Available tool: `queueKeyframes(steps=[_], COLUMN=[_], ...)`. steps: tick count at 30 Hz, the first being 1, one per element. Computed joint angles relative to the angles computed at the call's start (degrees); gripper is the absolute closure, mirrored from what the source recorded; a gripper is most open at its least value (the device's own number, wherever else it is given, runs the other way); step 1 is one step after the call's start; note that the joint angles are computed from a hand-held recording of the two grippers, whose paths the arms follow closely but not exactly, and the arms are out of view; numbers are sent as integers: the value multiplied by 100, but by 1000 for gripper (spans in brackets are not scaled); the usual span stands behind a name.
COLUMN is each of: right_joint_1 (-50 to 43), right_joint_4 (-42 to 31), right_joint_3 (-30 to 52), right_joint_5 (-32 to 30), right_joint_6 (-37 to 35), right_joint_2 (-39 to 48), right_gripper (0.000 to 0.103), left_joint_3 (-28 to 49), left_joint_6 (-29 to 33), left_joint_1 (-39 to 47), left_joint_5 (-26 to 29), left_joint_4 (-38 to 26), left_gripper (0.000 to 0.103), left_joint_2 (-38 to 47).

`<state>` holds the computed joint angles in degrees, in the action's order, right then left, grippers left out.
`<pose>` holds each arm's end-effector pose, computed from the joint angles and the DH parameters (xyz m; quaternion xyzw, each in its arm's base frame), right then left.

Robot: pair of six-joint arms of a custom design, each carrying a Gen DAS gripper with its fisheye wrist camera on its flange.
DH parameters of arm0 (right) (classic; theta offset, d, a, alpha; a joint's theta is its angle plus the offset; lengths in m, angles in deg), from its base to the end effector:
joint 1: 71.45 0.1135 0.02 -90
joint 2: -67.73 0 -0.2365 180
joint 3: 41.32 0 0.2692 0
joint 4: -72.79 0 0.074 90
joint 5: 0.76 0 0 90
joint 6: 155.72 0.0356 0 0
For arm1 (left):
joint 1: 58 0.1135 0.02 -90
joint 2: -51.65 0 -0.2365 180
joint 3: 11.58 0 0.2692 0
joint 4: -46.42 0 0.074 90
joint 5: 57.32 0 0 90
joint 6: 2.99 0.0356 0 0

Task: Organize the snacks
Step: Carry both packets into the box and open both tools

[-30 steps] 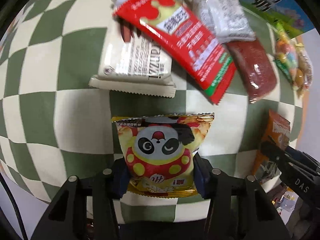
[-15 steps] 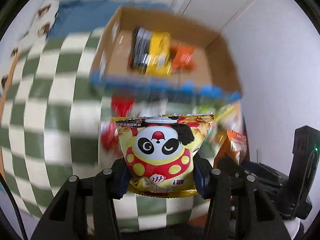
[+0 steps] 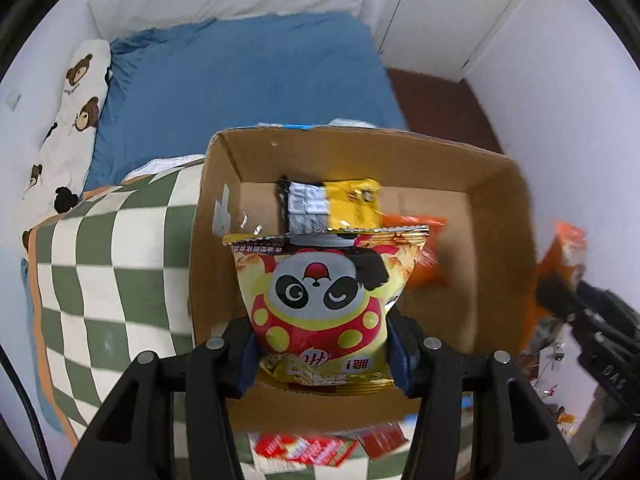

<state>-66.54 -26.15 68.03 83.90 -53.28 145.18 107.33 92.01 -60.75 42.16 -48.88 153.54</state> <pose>0.2387 0.0238 0.3858 0.0550 0.9774 0.0751 0.1896 0.3476 -0.0226 0.3169 0.0754 0.9885 -0.0802 0.1033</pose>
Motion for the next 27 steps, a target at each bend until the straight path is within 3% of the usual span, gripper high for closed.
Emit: queueKeyframes(steps=[4,11,13,14,15,16,20,27], right_joint_1=[-253,-351,-314,-316,-335,-359,-266,-163], right_joint_4=[263,802,837,852,859,876,1032,1207], right_joint_3=[657,1009,1042,950,912,924,650,415], right_joint_5=[120,261,330,278,190,113,184,303], right_joint_6=[-331,-459,-509,-519,-480,-459,-423,-316], right_joint_2=[1266,2583,2791,2804,2827,2916,2850,2692], right_gripper=[52,52,47,41,21,16,15,11], left_joint_3=[589,1445,1520,1553,1588,1581,1327,648], left_joint_6=[-51,-118,-164,-187,-227,-252,-204,-319], left_joint_1=[-36,-57,-77,-57,-4,22,14,-40], left_joint_5=[-340,-652,-781,-759,-627,-539,-448,-386], left_joint_4=[116,14,70,80,68,85,249,591], left_gripper=[53,52,47,39,36,30,17,17], left_joint_2=[972,2127,2235,2298,2372,2391,2256,1715])
